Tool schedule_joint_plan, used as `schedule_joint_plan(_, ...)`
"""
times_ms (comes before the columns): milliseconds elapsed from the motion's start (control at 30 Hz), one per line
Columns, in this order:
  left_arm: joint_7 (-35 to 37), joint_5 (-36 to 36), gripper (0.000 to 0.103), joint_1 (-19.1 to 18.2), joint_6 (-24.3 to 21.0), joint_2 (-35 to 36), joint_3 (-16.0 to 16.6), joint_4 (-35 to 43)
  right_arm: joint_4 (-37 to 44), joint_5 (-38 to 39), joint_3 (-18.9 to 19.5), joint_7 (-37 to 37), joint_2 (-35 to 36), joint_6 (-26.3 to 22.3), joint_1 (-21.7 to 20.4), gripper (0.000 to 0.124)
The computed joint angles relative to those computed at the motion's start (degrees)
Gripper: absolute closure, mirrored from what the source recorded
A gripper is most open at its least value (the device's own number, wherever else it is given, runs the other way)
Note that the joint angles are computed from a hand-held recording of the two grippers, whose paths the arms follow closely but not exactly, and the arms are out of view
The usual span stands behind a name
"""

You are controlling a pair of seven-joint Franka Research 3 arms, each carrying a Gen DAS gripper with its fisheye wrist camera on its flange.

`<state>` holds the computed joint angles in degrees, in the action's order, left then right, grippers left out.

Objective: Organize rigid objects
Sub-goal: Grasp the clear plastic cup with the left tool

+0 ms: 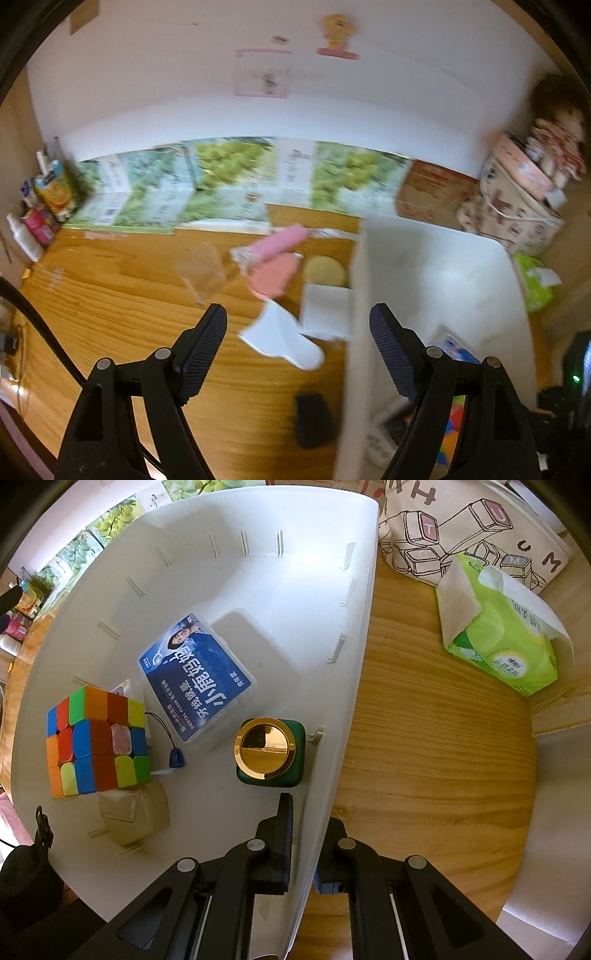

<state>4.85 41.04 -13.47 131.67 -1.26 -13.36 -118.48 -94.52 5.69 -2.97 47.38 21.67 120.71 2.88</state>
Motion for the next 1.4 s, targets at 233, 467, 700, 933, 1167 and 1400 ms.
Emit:
schedule_joint_plan(233,-0.76,-0.65,0.021,1.60,-4.08,-1.08,0.98,-2.13,0.44,-0.52,-0.11,0.62,0.31,-0.28,0.25,0.114)
schedule_joint_plan(467,-1.91,-0.60,0.021,3.18,-6.09,-0.79,1.70,-3.18,0.78,-1.37,-0.19,1.68,0.78,-0.41,0.66,0.114)
schedule_joint_plan(700,-3.50,-0.09,0.021,4.80,-4.63,0.43,2.78,-3.89,1.62,-1.98,-0.31,2.88,1.77,-0.86,0.87,0.114)
schedule_joint_plan(933,-4.80,-0.70,0.021,5.96,-1.70,2.48,3.77,-4.09,2.08,-2.76,-0.49,4.43,3.06,-0.78,1.19,0.114)
schedule_joint_plan(1167,-4.39,-1.26,0.021,6.43,-0.15,5.09,4.66,-3.08,3.82,-3.53,-0.60,6.11,4.74,-1.71,1.59,0.114)
schedule_joint_plan(1400,-7.24,-0.99,0.021,7.03,2.12,6.46,5.81,-3.04,5.24,-4.29,-0.69,7.27,5.87,-2.58,1.91,0.114)
